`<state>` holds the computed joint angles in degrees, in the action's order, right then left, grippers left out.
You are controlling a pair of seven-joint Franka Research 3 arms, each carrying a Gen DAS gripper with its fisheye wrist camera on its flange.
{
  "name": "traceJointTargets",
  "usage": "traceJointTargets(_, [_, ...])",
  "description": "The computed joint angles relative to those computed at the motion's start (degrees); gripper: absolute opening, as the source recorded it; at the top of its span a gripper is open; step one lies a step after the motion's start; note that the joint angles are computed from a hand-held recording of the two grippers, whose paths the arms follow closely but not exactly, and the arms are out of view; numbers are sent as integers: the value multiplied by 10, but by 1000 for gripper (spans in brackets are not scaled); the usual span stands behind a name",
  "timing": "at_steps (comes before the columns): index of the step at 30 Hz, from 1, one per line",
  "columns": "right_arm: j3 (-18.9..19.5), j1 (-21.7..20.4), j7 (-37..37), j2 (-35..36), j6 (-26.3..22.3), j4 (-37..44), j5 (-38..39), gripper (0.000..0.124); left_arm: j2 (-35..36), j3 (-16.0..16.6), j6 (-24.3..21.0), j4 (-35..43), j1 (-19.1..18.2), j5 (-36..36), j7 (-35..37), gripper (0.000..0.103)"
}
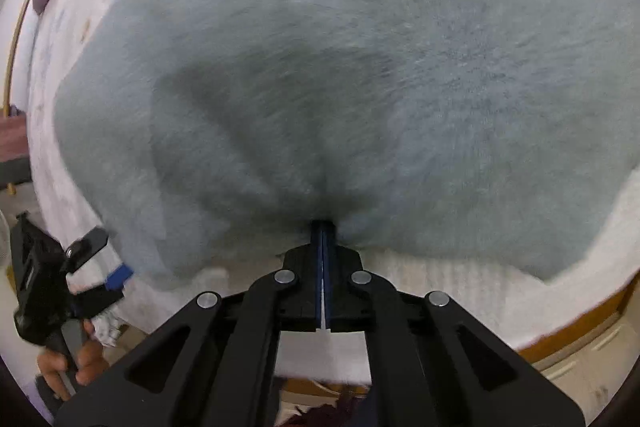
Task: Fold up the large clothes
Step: 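Release the folded hoodie and press it flat with the right tool, then grasp the edge of the grey hoodie bundle with the left tool and lift it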
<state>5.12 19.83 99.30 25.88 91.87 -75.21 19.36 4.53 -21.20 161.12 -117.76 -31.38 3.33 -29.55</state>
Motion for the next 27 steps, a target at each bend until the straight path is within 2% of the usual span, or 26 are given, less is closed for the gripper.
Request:
traceJointTargets(3, [3,-4,-24,9,-8,11,2,0,10,14,2,12,-13,76,-87,83])
traceJointTargets(6, [6,-16,-54,3,4,-6,19,0,28,22,-35,44,-24,127,-141,83])
traceJointTargets(8, [1,-28,-67,-26,3,-45,37,0,32,31,-49,52,-38,182,-206,83])
traceJointTargets(10, [-1,-36,-73,-25,-4,-46,49,0,28,29,-65,52,-40,203,-230,82])
traceJointTargets(12, [-2,-41,-81,-19,-11,-39,54,0,15,34,-58,42,-45,255,-286,78])
traceJointTargets(13, [-2,-43,-84,-19,-13,-39,56,0,23,41,-48,54,-49,278,-291,74])
traceJointTargets(16, [-4,-54,-92,-13,-18,-34,70,0,58,19,-85,98,-31,230,-196,72])
traceJointTargets(20, [-9,-75,-117,-4,-30,-28,82,0,61,39,-71,91,-44,255,-247,71])
traceJointTargets(22, [-11,-84,-123,12,-34,-15,88,0,53,36,-90,92,-44,257,-239,21])
traceJointTargets(24, [-12,-93,-117,9,-41,-16,100,0,41,39,-82,84,-46,283,-254,15])
traceJointTargets(27, [-13,-112,-108,9,-63,-2,123,0,28,32,-97,102,-38,296,-213,13])
